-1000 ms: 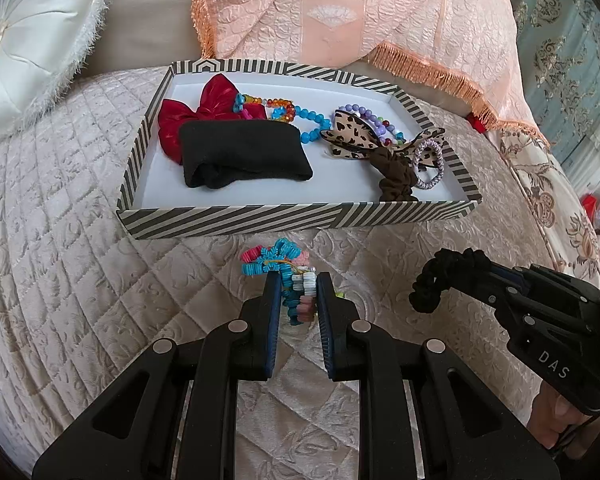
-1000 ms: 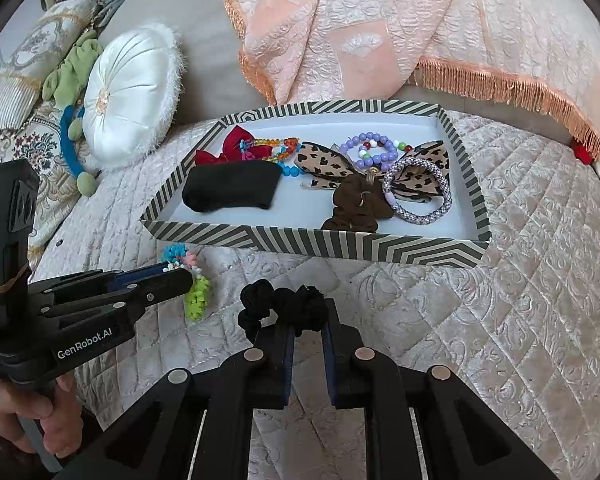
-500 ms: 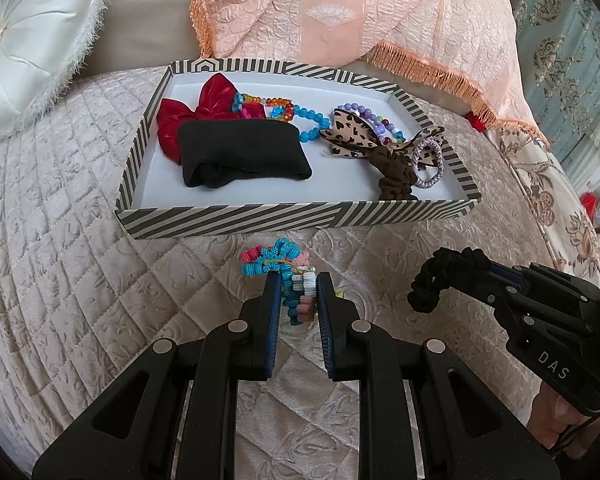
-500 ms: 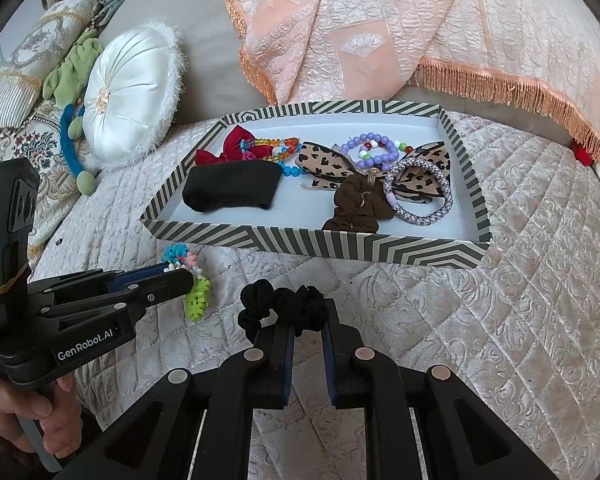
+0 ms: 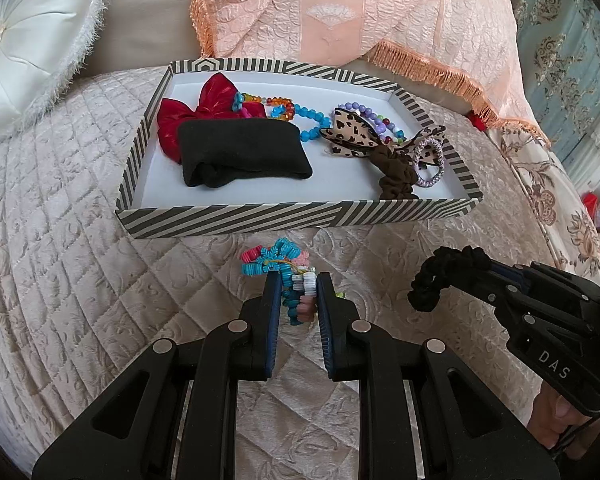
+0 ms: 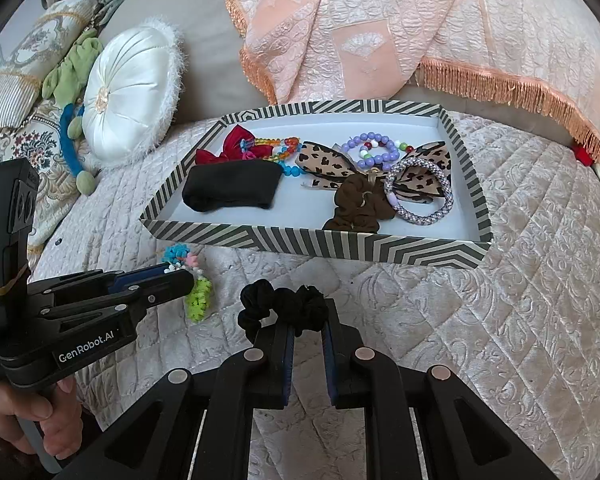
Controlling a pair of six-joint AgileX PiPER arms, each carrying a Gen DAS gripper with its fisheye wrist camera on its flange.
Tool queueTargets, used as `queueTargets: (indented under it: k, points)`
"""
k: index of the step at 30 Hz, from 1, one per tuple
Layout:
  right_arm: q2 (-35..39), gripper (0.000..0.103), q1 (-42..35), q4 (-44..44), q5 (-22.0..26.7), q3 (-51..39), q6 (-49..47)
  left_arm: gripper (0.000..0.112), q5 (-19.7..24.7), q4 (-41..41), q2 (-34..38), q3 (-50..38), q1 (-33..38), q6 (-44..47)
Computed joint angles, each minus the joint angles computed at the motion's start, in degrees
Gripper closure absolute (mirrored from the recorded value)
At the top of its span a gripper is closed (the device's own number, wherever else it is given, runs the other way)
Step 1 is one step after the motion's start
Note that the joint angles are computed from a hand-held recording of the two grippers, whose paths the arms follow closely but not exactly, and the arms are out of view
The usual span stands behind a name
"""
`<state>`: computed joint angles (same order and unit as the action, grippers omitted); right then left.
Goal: Organize jewelry
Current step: 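Hold teal hair ties in left tool while right tool holds black scrunchie beside tray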
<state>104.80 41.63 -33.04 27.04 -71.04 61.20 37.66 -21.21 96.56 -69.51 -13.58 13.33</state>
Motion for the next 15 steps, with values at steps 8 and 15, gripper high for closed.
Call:
queueTargets:
  k: [8,15]
  points:
    - [-0.08,0.091,-0.03,-0.38,0.05,0.03,0.29,0.096,-0.45,-0.09,-0.05,0.19,0.03,0.27]
    - [-0.37,0.091,-0.04,-0.51,0.07,0.19,0.44,0.096,-0.83,-0.27,-0.43,0.45,0.09,0.23]
